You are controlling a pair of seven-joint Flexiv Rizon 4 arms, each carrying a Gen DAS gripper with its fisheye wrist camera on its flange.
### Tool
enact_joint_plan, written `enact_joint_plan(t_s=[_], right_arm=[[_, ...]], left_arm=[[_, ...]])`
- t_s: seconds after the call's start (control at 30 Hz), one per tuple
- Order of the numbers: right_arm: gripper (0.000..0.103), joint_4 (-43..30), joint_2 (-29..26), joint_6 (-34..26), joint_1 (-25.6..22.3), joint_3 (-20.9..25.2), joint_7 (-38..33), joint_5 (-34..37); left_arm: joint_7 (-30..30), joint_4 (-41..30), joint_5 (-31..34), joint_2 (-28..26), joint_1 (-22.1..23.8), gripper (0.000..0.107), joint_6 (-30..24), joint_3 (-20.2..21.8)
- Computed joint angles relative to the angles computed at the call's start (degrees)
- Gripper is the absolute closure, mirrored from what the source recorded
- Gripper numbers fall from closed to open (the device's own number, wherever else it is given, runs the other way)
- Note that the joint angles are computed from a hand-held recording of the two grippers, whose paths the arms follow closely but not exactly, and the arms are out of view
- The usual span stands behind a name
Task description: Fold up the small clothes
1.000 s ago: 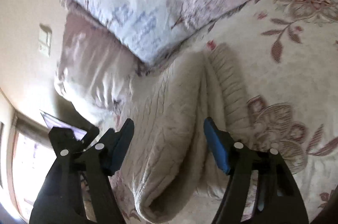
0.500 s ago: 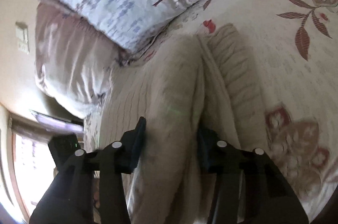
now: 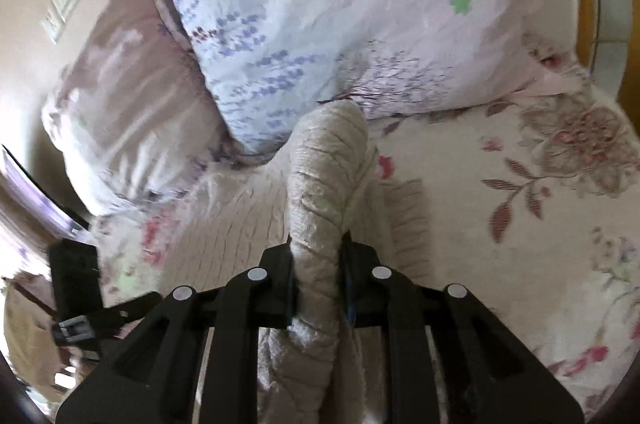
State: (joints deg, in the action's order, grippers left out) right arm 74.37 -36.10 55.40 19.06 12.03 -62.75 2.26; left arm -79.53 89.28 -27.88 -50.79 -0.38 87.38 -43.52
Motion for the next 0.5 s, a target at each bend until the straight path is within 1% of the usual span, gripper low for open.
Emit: enact_joint_plan(t_s=[0.2,0.23,0.33,0.4,0.47,0.5], right_arm=[[0.085,3.2,1.6,5.2,1.1,-2.1,1.5,-3.0],[0.085,3.3,1.4,4.8,1.0,-2.1,1.5,-3.5],[0.084,1.5,-0.5,-1.4,0.6,-1.9,2.6,-3.9],[0.077,0.9,-1.6,-5.0,-0.5,-1.2,4.6,-1.4],[0.058,2.5,-1.1,-3.3,-2.0,-0.2,5.8,1.8],[0.053,3.7,-0.2,-2.1,-2.6,0.0,6.6,3.1]], left_arm=[[1.2,-0.9,-0.1,1.6,-1.1,0.017,-2.6,2.1],[1.5,-1.2,-0.4,1.6,-1.5,0.017,-2.9,2.5],[2.5,-2.3,-1.6,1.6,-2.5,0.017,-4.6,3.6],[3.8,-2.3,-2.6,1.5,-2.6,0.017,-4.8,3.3],[5.2,-2.1,-3.5,1.3,-2.2,0.017,-4.5,2.5],[5.7,-2.1,-4.0,1.2,-2.1,0.017,-4.5,2.2]])
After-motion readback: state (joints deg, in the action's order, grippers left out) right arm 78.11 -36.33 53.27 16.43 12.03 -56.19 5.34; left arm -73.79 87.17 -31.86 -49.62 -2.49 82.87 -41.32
